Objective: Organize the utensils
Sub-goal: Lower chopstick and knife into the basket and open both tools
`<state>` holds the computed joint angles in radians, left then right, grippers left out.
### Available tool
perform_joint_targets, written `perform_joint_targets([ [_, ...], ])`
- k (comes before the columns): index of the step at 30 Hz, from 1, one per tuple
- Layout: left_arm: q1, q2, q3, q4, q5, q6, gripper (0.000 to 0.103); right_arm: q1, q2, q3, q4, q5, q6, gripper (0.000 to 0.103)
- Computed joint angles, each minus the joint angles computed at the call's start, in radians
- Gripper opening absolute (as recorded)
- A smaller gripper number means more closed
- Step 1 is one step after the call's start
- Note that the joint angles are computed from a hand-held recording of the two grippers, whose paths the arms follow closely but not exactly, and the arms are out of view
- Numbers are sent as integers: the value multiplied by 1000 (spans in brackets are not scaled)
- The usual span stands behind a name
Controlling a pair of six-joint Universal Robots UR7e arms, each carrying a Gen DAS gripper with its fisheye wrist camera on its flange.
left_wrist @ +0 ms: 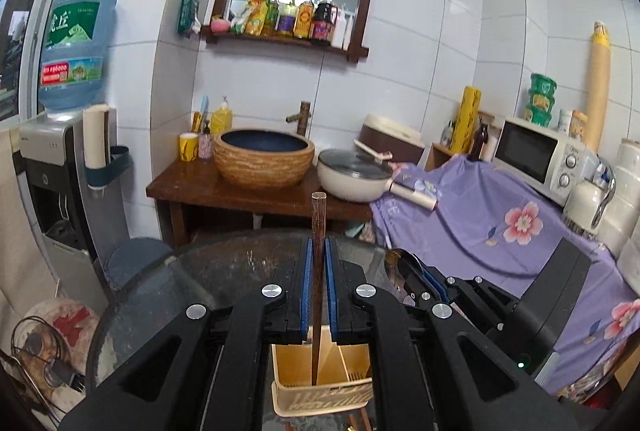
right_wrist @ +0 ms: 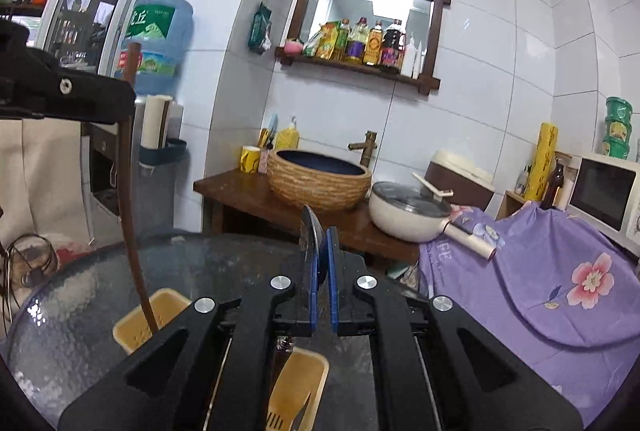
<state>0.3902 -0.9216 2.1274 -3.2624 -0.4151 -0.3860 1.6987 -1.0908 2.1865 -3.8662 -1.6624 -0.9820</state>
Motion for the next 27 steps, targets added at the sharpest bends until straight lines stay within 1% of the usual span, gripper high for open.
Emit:
perform_joint_targets([
  [1, 6, 2, 5, 8, -7, -12, 7, -11, 2, 13, -13, 7, -5, 5],
  [6, 32, 6, 30, 57, -43, -77, 7, -51, -8, 49, -1, 34, -9, 5],
  [11, 45, 6, 47, 99, -68, -120, 7, -81, -38, 86, 49, 59, -21, 5],
  [13, 43, 16, 56, 78, -60, -112, 7, -90, -54, 97, 89, 65, -30, 5],
  [15, 38, 21, 60, 63, -58, -95, 7, -99, -58, 108, 82, 74, -43, 5],
  [18, 34, 25, 53, 80, -60, -93, 7, -103, -83, 111, 138, 67, -27, 5],
  [20, 35, 27, 50, 84, -58, -94, 7, -107, -104, 114, 178, 77, -11, 5],
  [22, 35, 27, 51, 81, -55, -97, 7, -107, -110, 117, 177, 71, -11, 5],
  [24, 38, 23, 55, 72, -67, -107, 8, -112, -119, 124, 174, 78, -9, 6],
  [25, 38, 22, 59, 62, -73, -106, 11, -112, -125, 124, 184, 78, -5, 7],
  [26, 37, 23, 64, 56, -72, -107, 17, -112, -133, 126, 192, 76, 2, 9],
  [27, 34, 22, 68, 56, -69, -111, 21, -117, -144, 132, 204, 83, 9, 13],
])
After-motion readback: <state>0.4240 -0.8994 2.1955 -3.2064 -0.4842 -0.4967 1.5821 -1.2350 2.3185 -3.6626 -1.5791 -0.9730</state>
